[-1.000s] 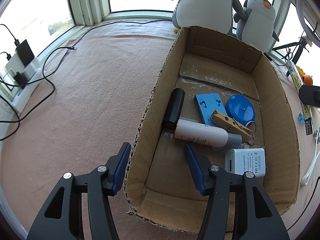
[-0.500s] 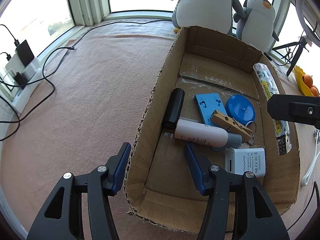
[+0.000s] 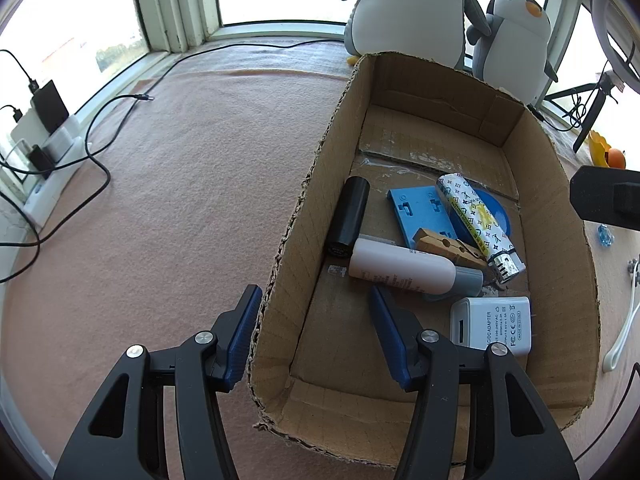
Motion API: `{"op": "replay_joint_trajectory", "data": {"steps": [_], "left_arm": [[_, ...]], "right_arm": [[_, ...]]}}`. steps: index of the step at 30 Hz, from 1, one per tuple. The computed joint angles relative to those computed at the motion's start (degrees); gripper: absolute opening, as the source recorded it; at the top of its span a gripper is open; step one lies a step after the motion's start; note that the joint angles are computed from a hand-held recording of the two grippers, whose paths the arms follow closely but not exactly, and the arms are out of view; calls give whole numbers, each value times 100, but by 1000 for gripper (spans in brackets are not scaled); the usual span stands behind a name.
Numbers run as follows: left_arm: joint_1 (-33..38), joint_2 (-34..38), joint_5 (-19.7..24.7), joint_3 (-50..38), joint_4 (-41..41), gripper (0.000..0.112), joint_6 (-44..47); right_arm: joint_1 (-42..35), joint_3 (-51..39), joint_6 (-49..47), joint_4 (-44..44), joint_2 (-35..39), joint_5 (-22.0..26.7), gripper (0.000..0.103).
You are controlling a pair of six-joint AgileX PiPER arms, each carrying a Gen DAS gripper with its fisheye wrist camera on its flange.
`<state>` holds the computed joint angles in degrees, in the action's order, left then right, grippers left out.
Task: Organize rigid objects
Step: 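Move the right tool to the blue eye-drop bottle and close on it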
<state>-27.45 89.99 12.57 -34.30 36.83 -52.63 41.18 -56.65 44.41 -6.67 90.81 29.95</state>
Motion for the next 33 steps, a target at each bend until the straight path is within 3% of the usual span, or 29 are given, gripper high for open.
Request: {"op": "replay_joint_trajectory", "data": {"steps": [9, 15, 19, 23, 27, 33], "left_arm": [[-10, 8, 13, -9, 29, 56, -20], [-13, 9, 15, -8, 48, 56, -41], [-17, 9, 23, -9, 100, 56, -84], [-8, 17, 21, -12, 125, 56, -95], [-12, 17, 23, -12, 140, 56, -110], [4, 21, 2, -12, 86, 56, -62]], "right_arm": [[-351, 595, 65, 14, -607, -91, 38], [-1164, 1349, 55, 37, -1358, 6, 38], [-2515, 1882, -1078, 1171, -1720, 3, 38], [-3329, 2077, -963, 870, -1803, 146, 38], [-4423, 2271, -2389, 2321, -1655, 46, 38], [-5206, 2411, -3227, 3341, -1231, -6, 38]]}}
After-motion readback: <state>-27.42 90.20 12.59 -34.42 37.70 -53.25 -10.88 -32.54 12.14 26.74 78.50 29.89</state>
